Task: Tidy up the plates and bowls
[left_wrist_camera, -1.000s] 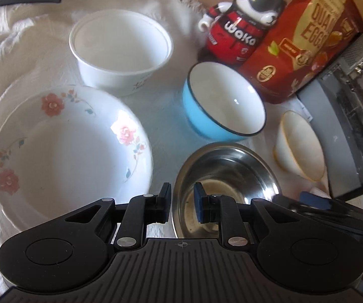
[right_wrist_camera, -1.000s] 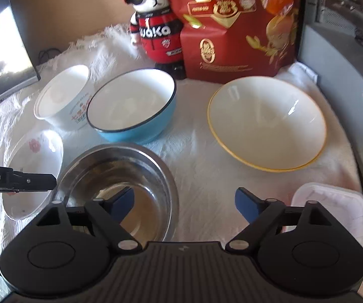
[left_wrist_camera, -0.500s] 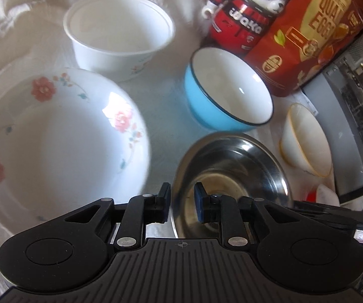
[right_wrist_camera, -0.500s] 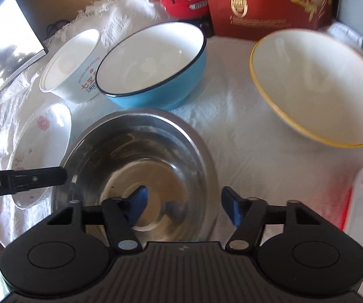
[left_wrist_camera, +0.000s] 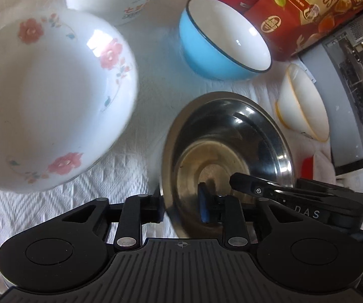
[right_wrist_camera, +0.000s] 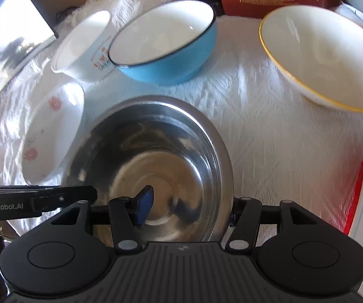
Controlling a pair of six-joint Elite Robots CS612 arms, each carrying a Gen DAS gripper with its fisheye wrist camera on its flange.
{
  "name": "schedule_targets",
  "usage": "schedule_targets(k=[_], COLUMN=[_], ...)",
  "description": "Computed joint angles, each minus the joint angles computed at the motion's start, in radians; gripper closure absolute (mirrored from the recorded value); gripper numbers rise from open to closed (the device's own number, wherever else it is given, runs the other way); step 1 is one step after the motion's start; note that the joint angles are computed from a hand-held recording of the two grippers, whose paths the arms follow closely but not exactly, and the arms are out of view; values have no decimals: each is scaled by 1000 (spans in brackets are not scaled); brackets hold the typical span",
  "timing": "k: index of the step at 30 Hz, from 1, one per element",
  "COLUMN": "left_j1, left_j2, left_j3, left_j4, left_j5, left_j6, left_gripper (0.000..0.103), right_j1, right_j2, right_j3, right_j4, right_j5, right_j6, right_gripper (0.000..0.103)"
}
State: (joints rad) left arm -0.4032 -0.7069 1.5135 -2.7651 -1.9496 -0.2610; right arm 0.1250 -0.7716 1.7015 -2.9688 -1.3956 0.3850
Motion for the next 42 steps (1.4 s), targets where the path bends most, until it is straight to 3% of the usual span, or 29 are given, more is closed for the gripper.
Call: schedule_targets(k=[8, 12, 17, 22, 29, 36, 42], left_j1=[-1, 23, 58, 101, 141, 162, 165], left_j2=[-28, -44, -55, -41, -15, 9, 23], left_j3=[30, 33, 28, -5, -45, -80, -101], left_j4=[-114, -155, -197, -168, -83, -41, -25], left_j5=[48, 40, 77, 124, 164, 149, 149], left_j6=[19, -16, -65, -119, -128, -89, -60], left_gripper=[73, 74, 75, 75, 75, 82, 81], right_j1=[13, 29, 50, 89, 130, 152, 157], right_j2=[-13, -24, 2, 58, 154, 199, 222], right_j3=[2, -9, -91, -216, -403, -480, -514], right_j4=[-13, -44, -54, -15, 143, 209, 224], right_j5=[-4, -28, -10, 7, 33, 10, -57], right_j6=[1, -32, -52, -93, -96, -113, -102], right_gripper=[45, 45, 45, 45, 45, 45, 44])
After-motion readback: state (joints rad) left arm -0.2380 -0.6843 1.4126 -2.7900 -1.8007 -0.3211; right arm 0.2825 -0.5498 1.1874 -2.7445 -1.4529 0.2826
